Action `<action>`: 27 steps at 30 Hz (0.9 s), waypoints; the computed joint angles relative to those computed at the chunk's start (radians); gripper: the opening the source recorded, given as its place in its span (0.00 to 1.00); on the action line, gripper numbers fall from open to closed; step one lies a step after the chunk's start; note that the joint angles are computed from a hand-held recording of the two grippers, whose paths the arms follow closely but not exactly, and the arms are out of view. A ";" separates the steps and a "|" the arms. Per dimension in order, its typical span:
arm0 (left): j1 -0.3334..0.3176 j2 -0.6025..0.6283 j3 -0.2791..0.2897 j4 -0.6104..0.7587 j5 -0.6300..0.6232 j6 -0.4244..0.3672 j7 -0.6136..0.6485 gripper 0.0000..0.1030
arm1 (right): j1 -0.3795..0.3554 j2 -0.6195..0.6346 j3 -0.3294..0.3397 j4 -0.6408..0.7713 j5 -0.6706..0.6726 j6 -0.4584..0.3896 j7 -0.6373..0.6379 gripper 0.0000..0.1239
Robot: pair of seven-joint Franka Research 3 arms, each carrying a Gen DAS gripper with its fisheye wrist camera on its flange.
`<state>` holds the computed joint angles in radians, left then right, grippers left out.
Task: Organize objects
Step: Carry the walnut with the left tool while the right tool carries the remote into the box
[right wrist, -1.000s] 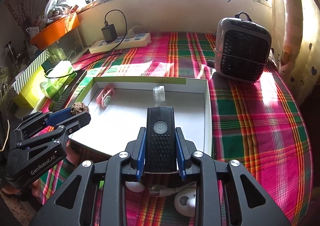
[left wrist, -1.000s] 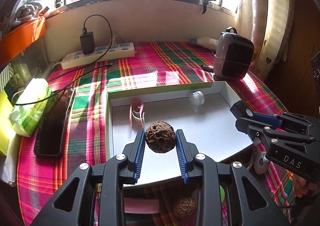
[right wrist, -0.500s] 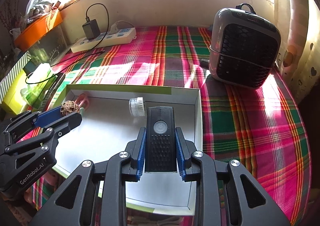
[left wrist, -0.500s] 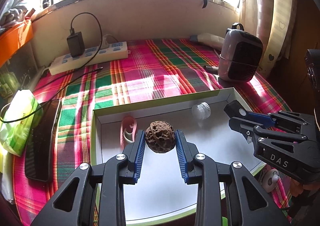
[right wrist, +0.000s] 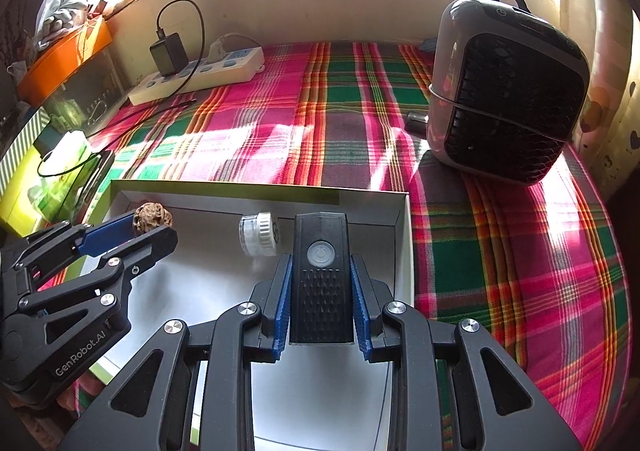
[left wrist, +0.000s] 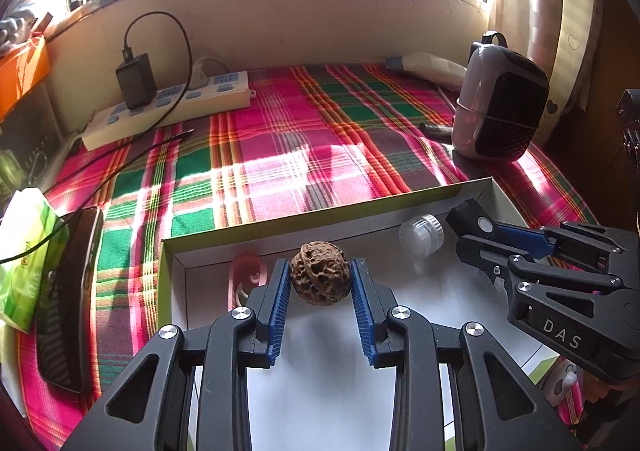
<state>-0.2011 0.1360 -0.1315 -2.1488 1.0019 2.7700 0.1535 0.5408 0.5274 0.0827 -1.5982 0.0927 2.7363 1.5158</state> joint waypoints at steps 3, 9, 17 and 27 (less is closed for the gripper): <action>-0.001 0.007 0.001 0.008 0.002 -0.005 0.006 0.28 | 0.003 0.005 -0.004 0.007 -0.004 -0.001 0.003 0.23; -0.001 0.020 0.005 0.018 -0.019 -0.008 0.027 0.28 | 0.006 0.018 -0.006 0.021 -0.008 -0.008 0.002 0.23; -0.003 0.035 0.007 0.027 -0.058 -0.008 0.067 0.28 | 0.005 0.024 -0.006 0.023 -0.008 -0.001 -0.002 0.23; -0.011 0.043 0.013 0.034 -0.083 -0.016 0.091 0.28 | 0.008 0.028 -0.005 0.028 -0.006 -0.003 -0.006 0.23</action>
<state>-0.2123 0.1794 -0.1185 -2.1144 0.9190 2.7542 0.2448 0.5486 0.5556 0.0779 -1.5700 0.0862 2.7338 1.5099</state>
